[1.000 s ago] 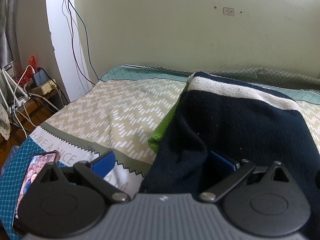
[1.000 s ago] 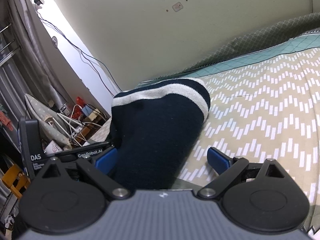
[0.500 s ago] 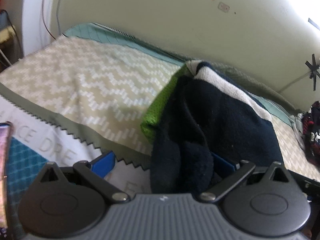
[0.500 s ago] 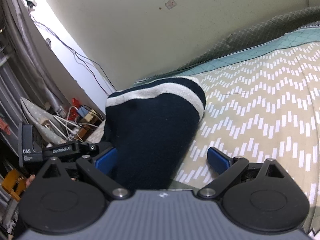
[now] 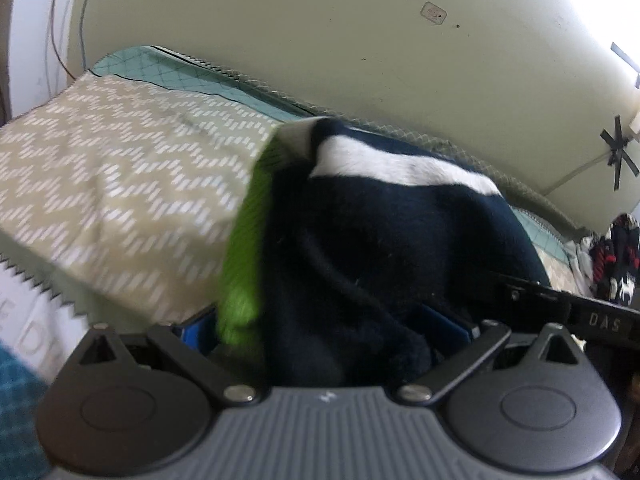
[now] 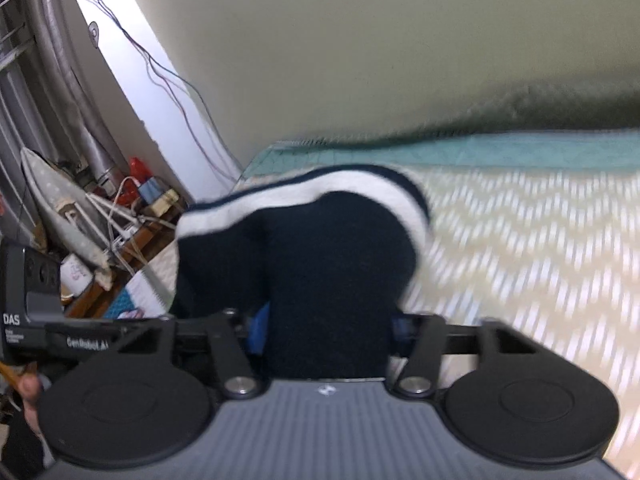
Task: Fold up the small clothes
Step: 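Lift and tuck the folded sweater edge with both grippers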
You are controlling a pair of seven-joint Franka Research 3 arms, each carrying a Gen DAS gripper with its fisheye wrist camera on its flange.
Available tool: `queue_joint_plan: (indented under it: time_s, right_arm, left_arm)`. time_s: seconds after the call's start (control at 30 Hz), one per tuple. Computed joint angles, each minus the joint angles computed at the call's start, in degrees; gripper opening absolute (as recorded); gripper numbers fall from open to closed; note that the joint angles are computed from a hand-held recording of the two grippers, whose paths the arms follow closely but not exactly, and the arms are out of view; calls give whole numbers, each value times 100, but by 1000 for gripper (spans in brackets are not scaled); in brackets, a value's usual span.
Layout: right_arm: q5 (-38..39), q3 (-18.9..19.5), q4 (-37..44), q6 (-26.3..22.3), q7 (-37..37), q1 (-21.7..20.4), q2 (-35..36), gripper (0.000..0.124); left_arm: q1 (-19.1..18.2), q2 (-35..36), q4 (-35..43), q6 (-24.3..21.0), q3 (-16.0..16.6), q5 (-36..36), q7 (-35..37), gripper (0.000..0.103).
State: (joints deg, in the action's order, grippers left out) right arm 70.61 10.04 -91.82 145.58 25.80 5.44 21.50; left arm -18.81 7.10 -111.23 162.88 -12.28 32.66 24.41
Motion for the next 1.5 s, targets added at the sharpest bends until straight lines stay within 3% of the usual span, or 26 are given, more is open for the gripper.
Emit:
queue_joint_plan:
  time_s: [0.13, 0.23, 0.33, 0.43, 0.53, 0.67, 0.73, 0.8, 0.9, 1.07, 1.5]
  right_arm:
    - [-248, -18, 431, 247, -160, 36, 234, 38]
    - [-194, 27, 778, 439, -156, -103, 465, 37]
    - [-298, 16, 987, 769, 81, -183, 679, 39]
    - [-655, -7, 1232, 275, 867, -403, 963, 52]
    - [-373, 207, 1216, 108, 784, -691, 1036, 69]
    - [-250, 263, 1113, -51, 549, -785, 963, 76]
    - [-341, 230, 1179, -142, 599, -742, 995, 85]
    - [-512, 165, 1252, -203, 753, -682, 1034, 89]
    - [-527, 201, 1318, -374, 748, -750, 1082, 96]
    - [-668, 175, 1265, -255, 676, -675, 1045, 96]
    - [-821, 166, 1104, 101, 606, -589, 950, 97]
  left_arm:
    - [-120, 580, 831, -263, 26, -46, 123, 97]
    - [-168, 1099, 1583, -426, -35, -331, 601, 94]
    - [-337, 1664, 2421, -782, -23, -544, 1039, 101]
    - [-601, 2062, 2966, -1109, 144, -512, 1181, 103]
    - [-691, 1921, 2609, -678, 313, -312, 1071, 103]
    - [-691, 1689, 2140, -226, 453, -156, 842, 103]
    - [-902, 1652, 2083, -228, 674, 264, 535, 103]
    - [-1010, 1715, 2240, -480, 700, 486, 399, 103]
    - [-994, 1716, 2249, -513, 661, 641, 250, 103]
    - [-1152, 1872, 2527, -739, 681, 933, -80, 103]
    - [-1049, 1805, 2447, -733, 590, 1000, -123, 103]
